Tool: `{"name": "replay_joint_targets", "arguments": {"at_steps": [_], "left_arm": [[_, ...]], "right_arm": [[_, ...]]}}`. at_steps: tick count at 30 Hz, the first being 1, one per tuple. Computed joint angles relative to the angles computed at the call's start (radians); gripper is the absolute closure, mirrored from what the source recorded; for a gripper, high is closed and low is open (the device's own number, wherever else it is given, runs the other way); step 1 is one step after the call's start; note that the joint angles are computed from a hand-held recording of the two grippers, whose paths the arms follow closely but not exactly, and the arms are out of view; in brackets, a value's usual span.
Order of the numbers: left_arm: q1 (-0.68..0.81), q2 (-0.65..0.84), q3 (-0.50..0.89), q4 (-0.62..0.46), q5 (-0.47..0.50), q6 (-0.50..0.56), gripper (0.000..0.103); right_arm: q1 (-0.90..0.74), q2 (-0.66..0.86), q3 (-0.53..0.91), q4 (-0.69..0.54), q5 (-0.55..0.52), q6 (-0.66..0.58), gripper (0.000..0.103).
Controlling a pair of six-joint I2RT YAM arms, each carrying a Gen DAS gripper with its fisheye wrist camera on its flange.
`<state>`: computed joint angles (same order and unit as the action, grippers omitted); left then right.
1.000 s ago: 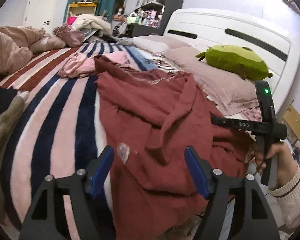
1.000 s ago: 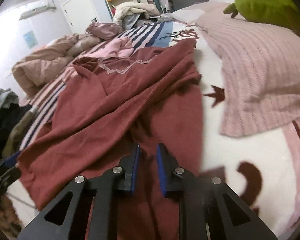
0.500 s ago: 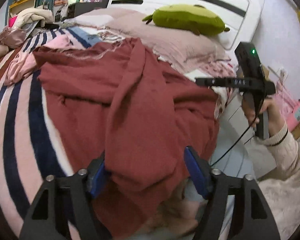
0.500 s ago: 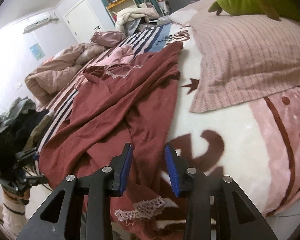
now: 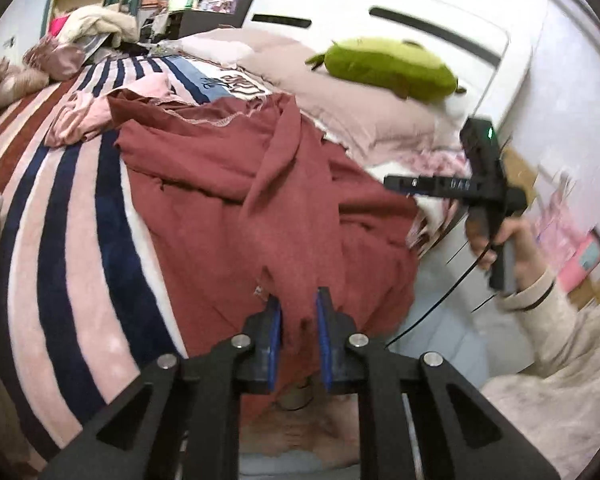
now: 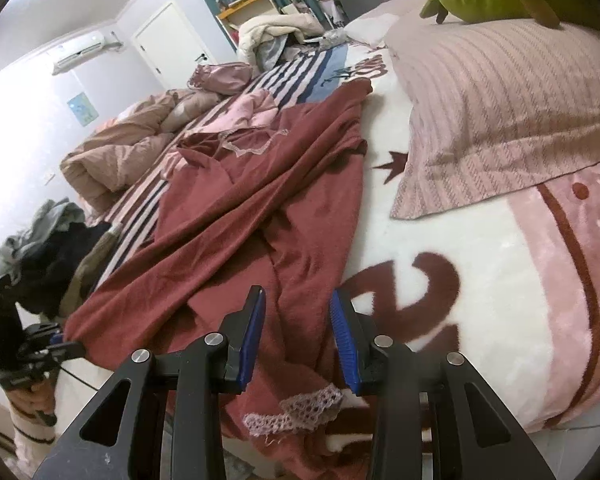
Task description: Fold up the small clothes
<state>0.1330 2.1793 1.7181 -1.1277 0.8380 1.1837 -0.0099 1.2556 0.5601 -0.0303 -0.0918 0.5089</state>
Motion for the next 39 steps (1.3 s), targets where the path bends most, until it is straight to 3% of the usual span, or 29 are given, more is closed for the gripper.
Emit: {"name": "replay_joint_targets", "arguments": {"at_steps": [1,3,6,8,11,15,20,22,24,26,28,30,32,33,35,39], "left_arm": [[0.006,0.013,0.015,-0.021,0.001,-0.004,0.083],[0.003,-0.005,-0.037,0.061,-0.037,-0.047,0.047],[0.004,-0.016,-0.095,0.172,-0.100,-0.101,0.035],[0.013,-0.007,-0.103,0.209,-0.104,-0.136,0.023],[0.028,0.032,-0.070,0.210,-0.078,-0.174,0.020],[0.015,0.115,0.018,0.127,-0.032,-0.187,0.020],[-0.032,0.104,-0.033,0.241,-0.014,-0.292,0.020],[-0.040,0.102,-0.039,0.258,0.002,-0.335,0.023],[-0.057,0.077,-0.085,0.329,-0.011,-0.391,0.036],[-0.071,0.058,-0.124,0.372,-0.015,-0.403,0.042],[-0.068,0.076,-0.100,0.317,0.017,-0.374,0.049],[-0.069,0.065,-0.123,0.344,0.007,-0.396,0.066],[-0.061,0.046,-0.152,0.382,-0.009,-0.428,0.082],[-0.055,0.051,-0.143,0.369,-0.006,-0.433,0.091],[-0.036,0.042,-0.152,0.357,0.014,-0.433,0.096],[-0.009,-0.012,-0.215,0.376,0.044,-0.407,0.099]], "right_arm": [[-0.007,-0.012,-0.005,-0.005,-0.016,-0.009,0.074],[-0.028,-0.030,-0.010,-0.037,-0.071,-0.047,0.071],[-0.021,-0.071,-0.025,-0.097,-0.053,-0.094,0.069],[-0.060,-0.130,-0.070,-0.102,-0.137,-0.105,0.062],[-0.129,-0.182,-0.119,-0.117,-0.290,-0.135,0.048],[-0.131,-0.145,-0.130,-0.197,-0.381,-0.252,0.045],[-0.093,-0.033,-0.171,-0.033,-0.405,-0.214,0.040],[-0.084,-0.042,-0.187,0.014,-0.422,-0.203,0.039],[-0.055,-0.056,-0.203,0.056,-0.418,-0.180,0.040],[-0.022,-0.026,-0.198,0.105,-0.406,-0.168,0.043],[-0.006,0.005,-0.193,0.164,-0.405,-0.146,0.053],[-0.007,0.055,-0.193,0.267,-0.440,-0.099,0.075],[0.006,0.105,-0.170,0.293,-0.427,-0.081,0.092],[0.014,0.109,-0.167,0.300,-0.417,-0.077,0.092],[0.011,0.085,-0.191,0.355,-0.443,-0.056,0.093],[-0.019,-0.011,-0.226,0.369,-0.486,-0.028,0.095]]}}
